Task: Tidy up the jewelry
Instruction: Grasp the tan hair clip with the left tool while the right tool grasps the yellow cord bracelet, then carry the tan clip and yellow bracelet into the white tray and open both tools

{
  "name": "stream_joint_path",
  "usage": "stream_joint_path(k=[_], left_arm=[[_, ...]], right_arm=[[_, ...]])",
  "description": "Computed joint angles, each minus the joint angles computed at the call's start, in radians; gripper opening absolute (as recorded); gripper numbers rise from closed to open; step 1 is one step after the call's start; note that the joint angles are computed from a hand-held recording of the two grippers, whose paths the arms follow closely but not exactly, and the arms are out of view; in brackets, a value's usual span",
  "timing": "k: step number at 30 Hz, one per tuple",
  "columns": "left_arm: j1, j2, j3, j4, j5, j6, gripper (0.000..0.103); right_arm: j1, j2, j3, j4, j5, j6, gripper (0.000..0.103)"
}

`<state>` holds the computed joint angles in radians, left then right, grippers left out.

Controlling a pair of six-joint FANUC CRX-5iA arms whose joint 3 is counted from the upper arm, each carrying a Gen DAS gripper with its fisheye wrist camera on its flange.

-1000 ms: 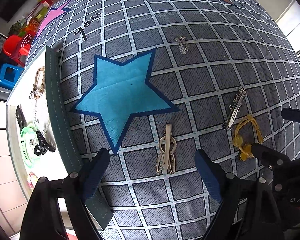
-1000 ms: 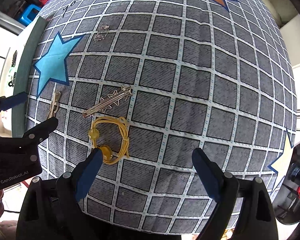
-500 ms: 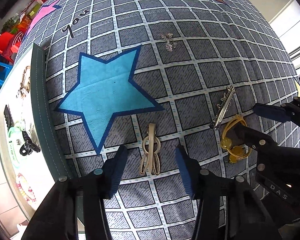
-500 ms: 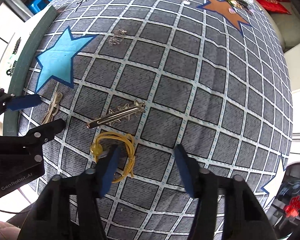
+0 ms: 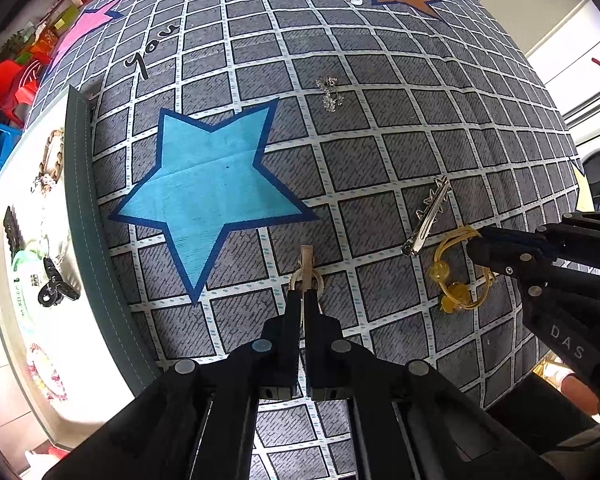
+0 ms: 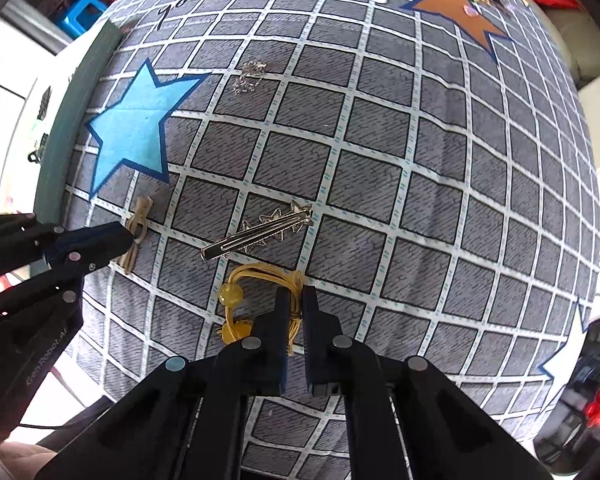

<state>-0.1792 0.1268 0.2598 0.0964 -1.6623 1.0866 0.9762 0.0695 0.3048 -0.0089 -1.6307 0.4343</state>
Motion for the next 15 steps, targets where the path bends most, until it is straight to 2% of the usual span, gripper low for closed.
stream_joint_path(k=[4, 9, 15], left_arm=[[0.033, -0.008, 0.018, 0.031, -0.015, -0.01, 0.009], [0.071, -0.017, 0.047, 0.062, -0.047, -0.017, 0.009], [0.112, -0.035, 0.051, 0.095, -0.05, -0.035, 0.009]], right_arm=[[-0.023, -0.046, -0.028, -0.016, 0.041, -0.028, 0.006], [-0.025, -0.023, 0.033, -0.005, 0.034, -0.062, 0.006], [-0.056, -0.04, 0.019, 0.003, 0.049, -0.036, 0.006]])
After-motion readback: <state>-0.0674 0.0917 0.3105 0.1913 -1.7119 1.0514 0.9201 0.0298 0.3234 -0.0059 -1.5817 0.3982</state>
